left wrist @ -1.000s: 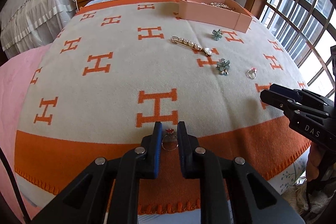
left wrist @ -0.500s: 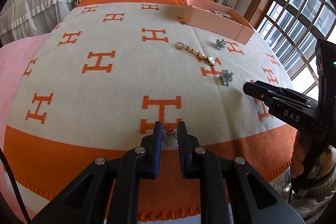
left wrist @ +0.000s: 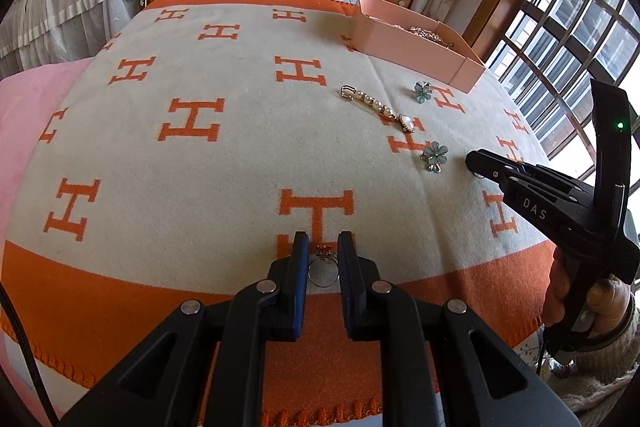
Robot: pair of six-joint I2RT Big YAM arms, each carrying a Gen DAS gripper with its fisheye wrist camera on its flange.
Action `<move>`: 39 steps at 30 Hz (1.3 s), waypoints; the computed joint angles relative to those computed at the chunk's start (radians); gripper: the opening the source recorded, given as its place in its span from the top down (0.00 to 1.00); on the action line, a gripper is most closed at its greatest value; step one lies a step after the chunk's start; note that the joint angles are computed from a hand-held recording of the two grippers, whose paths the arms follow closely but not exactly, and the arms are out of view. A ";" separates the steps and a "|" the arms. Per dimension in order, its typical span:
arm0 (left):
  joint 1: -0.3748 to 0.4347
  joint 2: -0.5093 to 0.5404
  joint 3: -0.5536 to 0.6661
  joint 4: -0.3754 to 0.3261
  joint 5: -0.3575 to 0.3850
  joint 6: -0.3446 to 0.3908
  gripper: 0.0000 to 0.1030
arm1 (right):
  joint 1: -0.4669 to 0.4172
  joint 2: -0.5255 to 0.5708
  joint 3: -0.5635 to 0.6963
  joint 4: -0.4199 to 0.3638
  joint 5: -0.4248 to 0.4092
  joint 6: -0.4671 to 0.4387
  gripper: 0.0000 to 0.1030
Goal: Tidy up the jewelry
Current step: 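Grasp the pink-stone ring with the right tool while the left tool grasps the red-stone ring, then carry the ring with the right tool into the pink box while the left tool drops its ring there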
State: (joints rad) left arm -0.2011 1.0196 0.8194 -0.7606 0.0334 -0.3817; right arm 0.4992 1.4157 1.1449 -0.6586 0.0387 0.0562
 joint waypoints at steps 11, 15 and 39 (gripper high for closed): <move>0.020 0.126 0.227 -0.027 0.065 0.096 0.88 | -0.105 0.019 0.119 -0.073 -0.208 0.075 0.92; 0.022 0.253 0.391 -0.031 0.072 0.135 0.88 | -0.146 0.058 0.234 -0.085 -0.252 0.094 0.92; 0.056 0.928 1.150 -0.195 0.083 0.112 0.86 | -0.195 0.717 1.115 -0.457 -0.395 0.305 0.91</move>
State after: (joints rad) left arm -0.1447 1.9477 1.9698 -0.9560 0.1168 -0.2698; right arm 0.3040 2.1326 2.2600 -1.1157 -0.3566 0.3614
